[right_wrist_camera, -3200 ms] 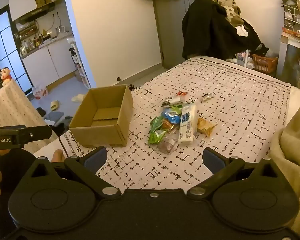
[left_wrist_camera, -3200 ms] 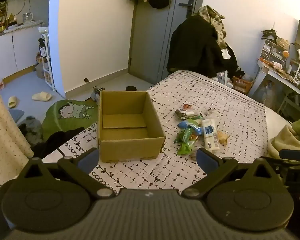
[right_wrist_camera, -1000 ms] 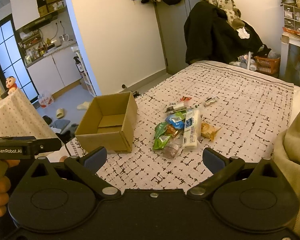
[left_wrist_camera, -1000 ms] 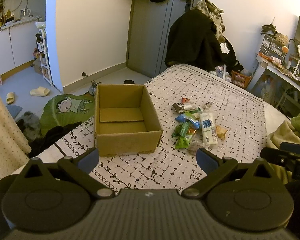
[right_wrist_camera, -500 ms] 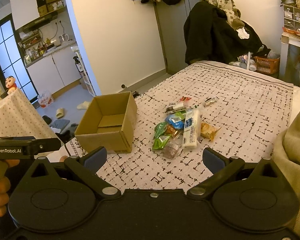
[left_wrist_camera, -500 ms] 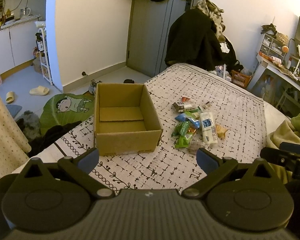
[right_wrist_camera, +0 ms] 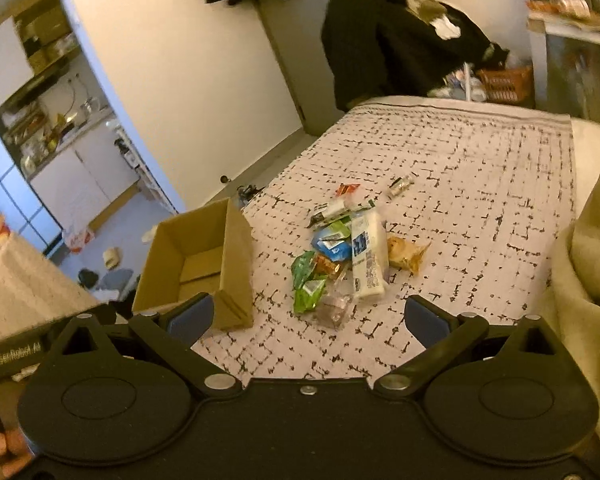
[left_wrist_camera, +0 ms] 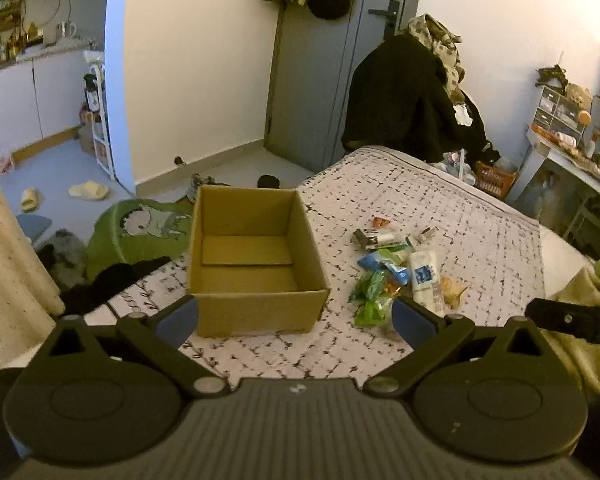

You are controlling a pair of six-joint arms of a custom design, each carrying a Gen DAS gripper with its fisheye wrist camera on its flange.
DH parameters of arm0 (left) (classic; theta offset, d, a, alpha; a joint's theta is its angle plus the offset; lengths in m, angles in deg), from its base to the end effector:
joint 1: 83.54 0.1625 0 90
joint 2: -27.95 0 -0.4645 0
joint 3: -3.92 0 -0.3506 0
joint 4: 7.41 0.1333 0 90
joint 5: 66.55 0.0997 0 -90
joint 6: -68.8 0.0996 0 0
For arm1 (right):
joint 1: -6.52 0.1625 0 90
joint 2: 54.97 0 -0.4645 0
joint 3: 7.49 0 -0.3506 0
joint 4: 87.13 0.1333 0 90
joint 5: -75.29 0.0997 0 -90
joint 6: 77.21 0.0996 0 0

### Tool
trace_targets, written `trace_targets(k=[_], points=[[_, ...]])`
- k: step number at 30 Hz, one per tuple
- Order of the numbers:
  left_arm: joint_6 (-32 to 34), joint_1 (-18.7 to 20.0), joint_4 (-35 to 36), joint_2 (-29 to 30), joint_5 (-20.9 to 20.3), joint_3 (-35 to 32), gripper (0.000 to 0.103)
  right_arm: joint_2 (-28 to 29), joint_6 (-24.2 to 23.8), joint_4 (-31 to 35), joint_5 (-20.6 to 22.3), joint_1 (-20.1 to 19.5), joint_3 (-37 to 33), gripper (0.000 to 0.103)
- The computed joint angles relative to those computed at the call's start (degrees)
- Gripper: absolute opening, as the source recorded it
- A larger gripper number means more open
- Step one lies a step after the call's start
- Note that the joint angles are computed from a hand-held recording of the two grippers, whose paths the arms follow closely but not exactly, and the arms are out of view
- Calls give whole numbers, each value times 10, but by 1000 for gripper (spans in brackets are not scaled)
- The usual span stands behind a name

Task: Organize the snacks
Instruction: 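Lower the left tool to the snack pile and grasp a green packet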

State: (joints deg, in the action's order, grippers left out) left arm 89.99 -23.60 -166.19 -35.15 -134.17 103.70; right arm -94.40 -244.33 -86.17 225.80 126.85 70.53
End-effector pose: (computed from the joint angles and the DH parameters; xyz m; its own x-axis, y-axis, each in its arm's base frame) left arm -0.1647 -0.6265 0.3423 -0.6873 0.5336 -0.4928 0.7216 0.5795 -0.3789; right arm 0.3468 -0.5005 0.1307 -0.8163 0.4449 0.3684 -0.1432 0.4621 -0.8752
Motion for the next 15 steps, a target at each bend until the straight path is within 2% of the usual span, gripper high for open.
trace_targets(k=[4,7,12,15], points=[[-11,4,-13,13,-30,-3,99,-7,34,23,-10,-21,-7,92],[-21,5,-18,23,-43,-6,94,-7,58,53,-12,-34,-21,84],[-41,5,-13,42,-59,-13,75,-10,60,78,-25,-52,-35,79],[-53,4,-10,53,-64,-16,72,-14,47,76,-38,-60,-39,76]])
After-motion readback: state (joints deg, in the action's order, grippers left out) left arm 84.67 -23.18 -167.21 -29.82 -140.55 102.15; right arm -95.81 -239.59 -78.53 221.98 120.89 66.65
